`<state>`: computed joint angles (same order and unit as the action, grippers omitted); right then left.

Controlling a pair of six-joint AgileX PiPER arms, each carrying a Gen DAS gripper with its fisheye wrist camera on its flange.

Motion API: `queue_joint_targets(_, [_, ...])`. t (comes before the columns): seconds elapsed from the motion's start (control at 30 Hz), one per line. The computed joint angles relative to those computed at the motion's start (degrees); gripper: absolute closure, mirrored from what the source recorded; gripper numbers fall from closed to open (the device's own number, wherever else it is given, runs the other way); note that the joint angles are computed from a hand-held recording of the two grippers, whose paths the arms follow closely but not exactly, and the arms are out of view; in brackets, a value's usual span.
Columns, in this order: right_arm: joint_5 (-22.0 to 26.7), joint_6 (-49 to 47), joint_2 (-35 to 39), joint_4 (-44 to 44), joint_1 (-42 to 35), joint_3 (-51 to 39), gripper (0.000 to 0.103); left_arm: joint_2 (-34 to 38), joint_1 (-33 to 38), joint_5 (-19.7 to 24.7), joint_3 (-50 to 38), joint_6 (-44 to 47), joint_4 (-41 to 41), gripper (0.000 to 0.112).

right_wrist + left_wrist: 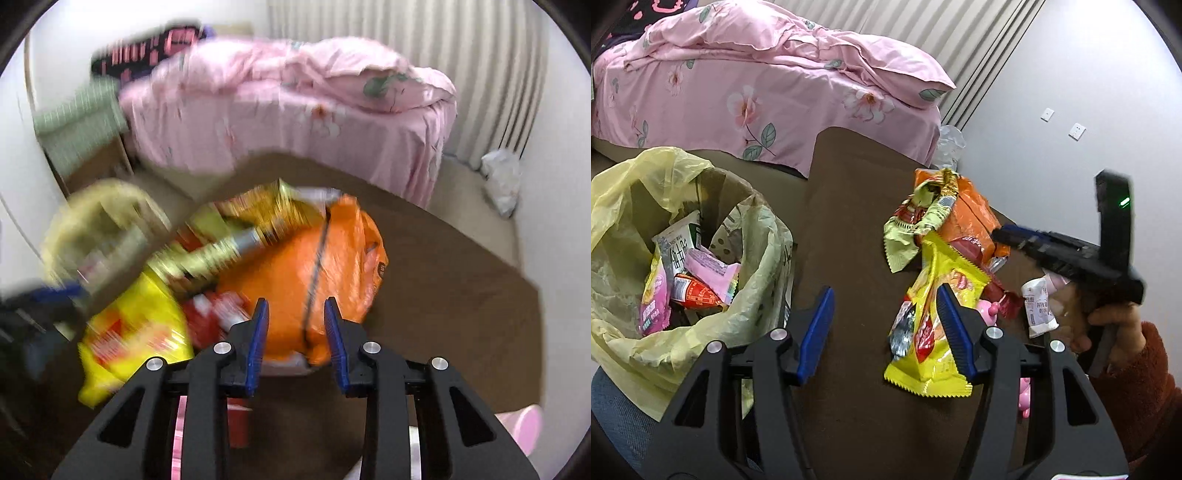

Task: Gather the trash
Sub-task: 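Grasp the gold snack wrapper with the right gripper from the pile, then carry the Nabati and gold wrappers to the yellow trash bag and release both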

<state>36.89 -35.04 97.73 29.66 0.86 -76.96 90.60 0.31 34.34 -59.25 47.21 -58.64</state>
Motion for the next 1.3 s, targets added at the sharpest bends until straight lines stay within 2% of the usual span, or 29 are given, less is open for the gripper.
queue_joint_targets(0.07, [1.2, -1.25, 0.32, 6.39, -0.54, -1.2, 0.069, 0.04, -0.33, -0.64, -0.17, -0.96, 0.4, 0.058])
queue_joint_targets(0.1, [1.72, 0.74, 1.58, 7.12, 0.16, -3.07, 0.062, -0.02, -0.42, -0.84, -0.22, -1.36, 0.57, 0.058])
queue_joint_targets(0.17, [1.2, 5.27, 4.14, 5.14, 2.3, -6.18, 0.061, -0.42, -0.65, -1.22, -0.05, -1.96, 1.07, 0.058])
queue_joint_targets(0.23, [0.91, 15.17, 8.82, -2.32, 5.3, -11.9, 0.061, -0.88, -0.5, -1.21, 0.11, -2.44, 1.84, 0.058])
queue_joint_targets(0.33, [4.53, 22.88, 16.53, -5.51, 6.83, -21.05, 0.061, -1.94, 0.4, -0.8, 0.47, -2.77, 2.47, 0.058])
queue_joint_targets(0.37, [6.56, 24.87, 18.73, -6.69, 7.17, -24.06, 0.062, -2.19, 0.68, -0.71, 0.48, -2.96, 2.67, 0.058])
queue_joint_targets(0.4, [8.28, 25.66, 20.53, -7.02, 7.36, -26.43, 0.07, -2.41, 1.05, -0.58, 0.47, -3.13, 2.84, 0.058])
queue_joint_targets(0.47, [8.8, 22.98, 21.19, -4.43, 7.2, -26.77, 0.077, -2.81, 1.88, -0.21, 0.65, -2.84, 2.69, 0.057])
queue_joint_targets(0.5, [7.98, 20.69, 19.93, -3.35, 7.23, -25.1, 0.087, -2.97, 2.03, -0.26, 0.83, -2.76, 2.63, 0.056])
queue_joint_targets(0.6, [4.35, 15.4, 14.56, -1.92, 7.23, -18.64, 0.092, -2.35, 2.33, 0.3, 0.72, -2.94, 2.82, 0.055])
queue_joint_targets(0.67, [2.16, 10.51, 9.72, 0.9, 6.38, -13.46, 0.092, -1.2, 1.88, 2.31, -0.45, -3.6, 3.49, 0.055])
queue_joint_targets(0.83, [-3.95, 0.72, -3.14, 6.06, 2.2, -0.29, 0.092, 0.51, 0.3, 6.98, -2.47, 1.14, 1.28, 0.055])
queue_joint_targets(0.93, [-4.1, -5.57, -8.79, 11.73, -2.59, 5.47, 0.092, 1.83, -2.74, 7.06, -4.67, 1.77, 3.95, 0.055])
queue_joint_targets(1.07, [-4.42, -12.17, -14.21, 16.35, -7.51, 12.5, 0.092, 5.02, -6.13, 5.91, -9.59, -1.7, 11.58, 0.055])
queue_joint_targets(1.13, [-5.61, -15.64, -16.56, 18.23, -8.75, 16.3, 0.092, 8.04, -5.62, 9.77, -13.75, -1.99, 12.18, 0.055])
queue_joint_targets(1.23, [-5.92, -21.71, -19.04, 23.07, -11.35, 21.02, 0.092, 12.79, -5.84, 15.14, -21.96, -8.2, 17.21, 0.055])
queue_joint_targets(1.27, [-5.14, -23.33, -19.22, 24.77, -12.5, 22.15, 0.092, 15.04, -6.0, 17.99, -25.64, -8.96, 18.55, 0.057])
queue_joint_targets(1.3, [-4.4, -24.44, -19.23, 26.07, -13.41, 22.98, 0.092, 16.3, -6.14, 19.03, -27.39, -9.48, 19.36, 0.063])
